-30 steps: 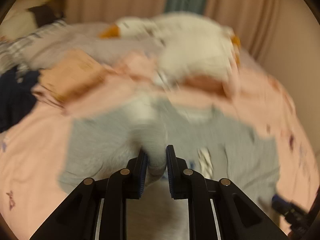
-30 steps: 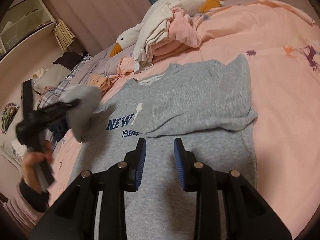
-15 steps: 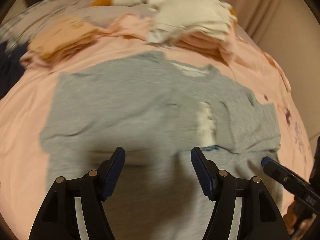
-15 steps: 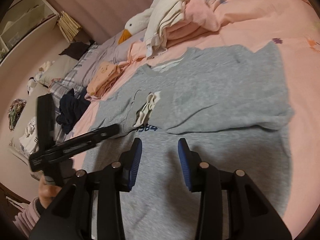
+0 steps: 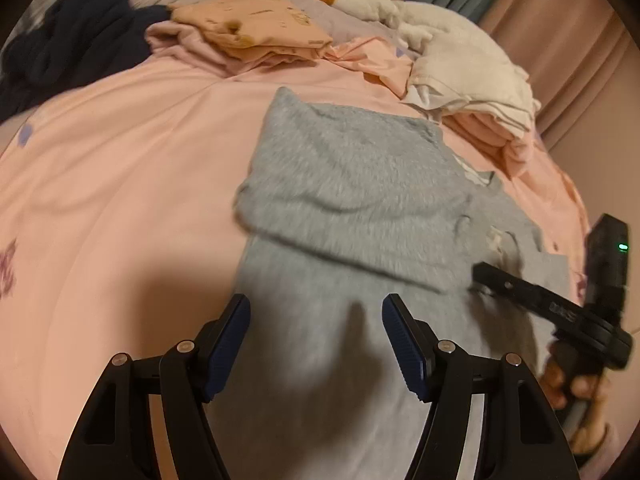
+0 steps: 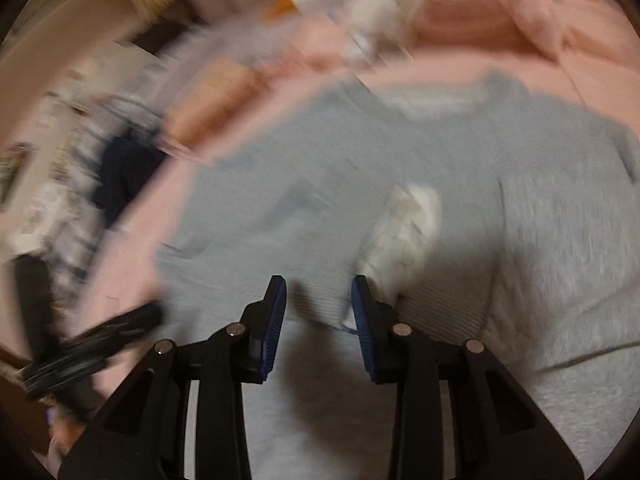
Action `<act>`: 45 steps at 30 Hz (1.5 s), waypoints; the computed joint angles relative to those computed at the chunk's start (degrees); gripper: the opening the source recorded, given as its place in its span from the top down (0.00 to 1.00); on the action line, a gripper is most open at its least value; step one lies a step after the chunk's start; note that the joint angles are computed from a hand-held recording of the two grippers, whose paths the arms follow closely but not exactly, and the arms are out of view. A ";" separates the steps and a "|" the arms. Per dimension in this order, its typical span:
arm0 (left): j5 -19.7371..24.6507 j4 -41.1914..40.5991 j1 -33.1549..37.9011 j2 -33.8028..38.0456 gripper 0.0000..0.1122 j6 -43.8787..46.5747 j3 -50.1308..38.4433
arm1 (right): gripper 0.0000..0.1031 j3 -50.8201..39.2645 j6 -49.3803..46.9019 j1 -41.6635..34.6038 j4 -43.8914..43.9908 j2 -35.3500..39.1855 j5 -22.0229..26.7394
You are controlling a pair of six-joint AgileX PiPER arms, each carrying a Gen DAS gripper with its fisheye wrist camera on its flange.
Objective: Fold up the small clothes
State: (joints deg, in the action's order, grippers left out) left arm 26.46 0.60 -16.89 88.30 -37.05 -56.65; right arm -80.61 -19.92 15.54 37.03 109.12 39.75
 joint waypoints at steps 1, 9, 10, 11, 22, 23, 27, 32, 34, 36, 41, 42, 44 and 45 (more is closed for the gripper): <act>-0.40 -0.27 -0.04 -2.07 0.40 -0.23 2.18 | 0.72 0.01 2.51 0.68 -2.56 -0.44 -0.36; -1.89 -9.91 1.05 -17.83 0.35 3.86 18.21 | 0.59 17.38 -5.53 -3.43 2.06 -18.03 0.62; -1.55 -10.44 0.77 -19.50 0.35 3.58 19.68 | 0.55 19.72 -6.10 -4.47 2.74 -20.40 0.87; -1.26 -10.07 0.10 -20.89 0.35 2.35 20.75 | 0.50 22.56 -7.17 -6.20 4.00 -23.30 1.32; 1.14 -9.81 -4.98 -28.80 0.34 -2.24 25.31 | 0.39 38.22 -13.44 -31.29 6.36 -41.30 11.29; 1.10 -9.13 -5.53 -29.19 0.34 -3.38 25.60 | 0.39 38.75 -14.27 -34.03 5.93 -42.23 12.70; 1.13 -6.72 -7.77 -30.27 0.34 -7.18 26.53 | 0.36 40.66 -17.77 -42.46 6.04 -43.90 16.31; 0.32 -6.63 -9.76 -31.08 0.33 -9.18 27.88 | 0.36 43.03 -21.93 -49.94 5.95 -44.30 19.60; 0.32 -7.23 -10.10 -31.19 0.33 -9.07 27.98 | 0.36 43.84 -23.63 -52.12 6.49 -43.97 20.94; 0.36 -7.57 -10.23 -31.54 0.33 -9.04 28.07 | 0.36 44.46 -25.26 -54.25 6.68 -43.52 22.22; -0.06 -10.38 -10.46 -31.92 0.33 -7.14 28.54 | 0.35 46.21 -29.80 -58.77 8.22 -41.84 26.66; -0.19 -9.87 -10.95 -31.93 0.33 -8.03 28.54 | 0.35 46.52 -30.61 -59.43 8.29 -41.64 27.35; -0.21 -9.79 -11.61 -31.69 0.32 -8.56 28.25 | 0.35 47.01 -32.17 -60.75 8.74 -41.70 28.52; -0.32 -9.50 -12.22 -31.21 0.32 -8.98 27.91 | 0.35 47.13 -32.97 -61.61 9.06 -41.36 29.67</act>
